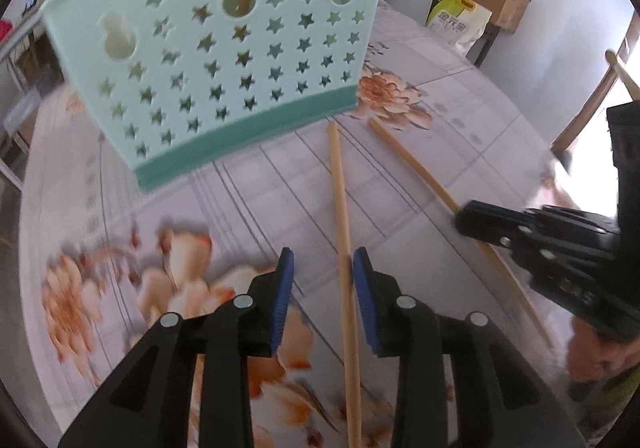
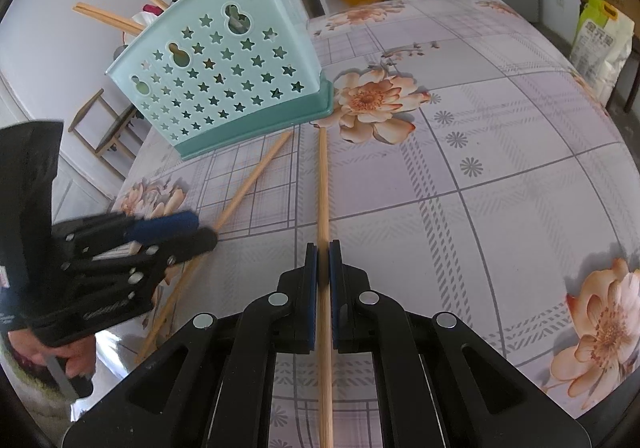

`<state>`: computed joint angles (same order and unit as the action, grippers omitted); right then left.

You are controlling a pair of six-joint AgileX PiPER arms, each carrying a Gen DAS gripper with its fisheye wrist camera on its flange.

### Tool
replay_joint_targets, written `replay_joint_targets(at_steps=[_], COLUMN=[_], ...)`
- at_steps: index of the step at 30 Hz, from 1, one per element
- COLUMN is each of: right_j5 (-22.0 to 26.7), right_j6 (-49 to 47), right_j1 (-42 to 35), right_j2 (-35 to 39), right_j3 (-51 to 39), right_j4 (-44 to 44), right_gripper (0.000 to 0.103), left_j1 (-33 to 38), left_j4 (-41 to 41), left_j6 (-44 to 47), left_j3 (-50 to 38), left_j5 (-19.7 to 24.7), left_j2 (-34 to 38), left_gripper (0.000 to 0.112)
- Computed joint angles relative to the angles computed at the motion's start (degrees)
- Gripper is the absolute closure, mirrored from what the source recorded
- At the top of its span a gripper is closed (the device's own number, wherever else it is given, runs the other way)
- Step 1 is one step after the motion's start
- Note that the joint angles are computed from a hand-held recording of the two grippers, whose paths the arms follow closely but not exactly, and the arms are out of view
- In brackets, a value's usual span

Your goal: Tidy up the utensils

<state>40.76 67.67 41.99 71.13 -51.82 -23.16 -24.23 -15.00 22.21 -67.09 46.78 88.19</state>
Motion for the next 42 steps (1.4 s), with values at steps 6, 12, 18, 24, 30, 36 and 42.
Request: replay_joint_targets(at_steps=[6,12,18,24,30,36,42], right_j5=[0.0,-0.1,-0.5,-0.5,-0.1,0.3,0.3], right_j6=[0.3,-0.2,-1.3,-2.8,-4.4,-6.0,-6.2], right_j1=[0.2,0.1,0.2,1.2,1.2,0.6,0.5], right_j2=[0.0,0.2,0.1,0.9,1.4,2.1,2.2], right_j3=[0.0,0.0,0.0,-1.1,-1.8,-2.7,-2.8], right_j4=[-0.5,-0.4,1.0,2.3,3.8,5.2,5.4], right_gripper=[0.099,0.099,0.099,0.099,0.099,0.099,0.097], left_j1=[-1.8,0.8,7.1,18.2,20.4,20.2,18.2], left_j4=[4.3,-0.5,-12.0,-26.2,-25.2,-24.3,-20.9], left_j6=[-2.7,-1.7,2.5,4.8,2.7,4.6,5.4], left_j3=[0.9,3.5,8.2,12.8,13.0,11.3,9.7], left_j5=[-4.3,-5.4,-4.6,-1.4,-0.1,2.5,3.2], left_j2=[0.1,-1.6,-5.5,-7.9,-7.3,-7.0,-6.6], left_gripper=[0.101,0.107,0.107,0.107,0.106,0.086,0.081])
